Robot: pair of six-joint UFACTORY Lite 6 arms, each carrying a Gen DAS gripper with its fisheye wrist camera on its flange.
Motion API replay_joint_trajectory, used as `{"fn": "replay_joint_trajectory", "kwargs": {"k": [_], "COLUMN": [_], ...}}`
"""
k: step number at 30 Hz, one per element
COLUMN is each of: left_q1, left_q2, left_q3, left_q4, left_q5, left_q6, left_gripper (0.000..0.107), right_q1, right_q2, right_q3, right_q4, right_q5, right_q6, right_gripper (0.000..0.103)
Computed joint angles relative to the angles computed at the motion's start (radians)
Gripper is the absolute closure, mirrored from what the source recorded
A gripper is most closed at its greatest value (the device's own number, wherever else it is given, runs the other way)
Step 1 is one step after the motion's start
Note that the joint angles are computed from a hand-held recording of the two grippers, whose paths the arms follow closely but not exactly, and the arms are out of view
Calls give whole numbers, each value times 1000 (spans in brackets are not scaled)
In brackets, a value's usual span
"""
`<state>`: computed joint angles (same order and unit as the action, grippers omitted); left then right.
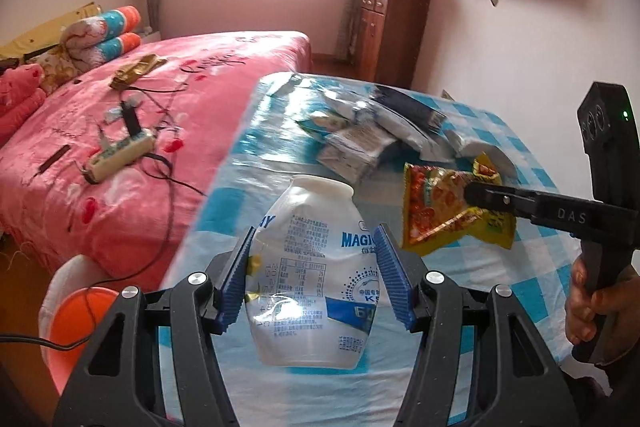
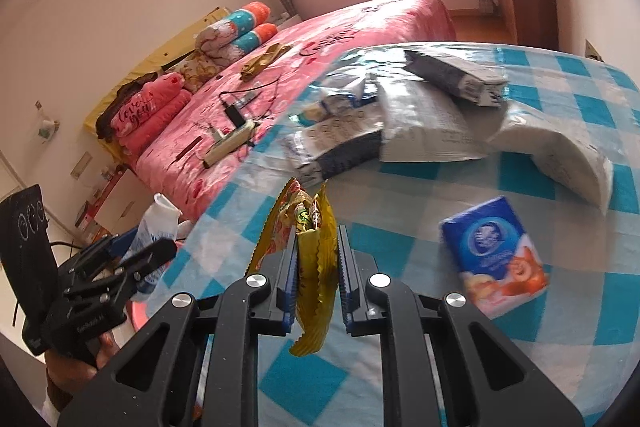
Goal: Collect trash
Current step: 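Carry both items over the orange bucket and open both tools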
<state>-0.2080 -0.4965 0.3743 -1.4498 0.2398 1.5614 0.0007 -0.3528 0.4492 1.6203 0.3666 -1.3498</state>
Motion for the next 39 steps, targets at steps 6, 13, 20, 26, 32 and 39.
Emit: {"fn": "replay_joint_trajectory", "kwargs": {"k": [6,13,20,26,32,39], "left_q1": [286,667,902,996,1052,1071], "left_q2": [-54,45,331,546,700,765], "left_q3": [-3,29,120,219,300,321], "left_q4": [131,101,-61,-147,-198,-315], "left_q5": [152,305,308,305,301,266], "left_q6": [5,238,561,694,765,872], "left_gripper": [46,46,46,46,46,30], "right_q1": [170,397,603,723,779,763], "right_q2": [70,304,589,817,1042,1045], "right_q3": [91,304,616,893,1169,1115], "right_q4": [12,62,-138,-493,-777,-598], "right_q5": [-44,-67,-115,-124,-71,-99], "right_q6": [61,94,320,678,964,835], "right_gripper": [85,85,85,85,81,31]}}
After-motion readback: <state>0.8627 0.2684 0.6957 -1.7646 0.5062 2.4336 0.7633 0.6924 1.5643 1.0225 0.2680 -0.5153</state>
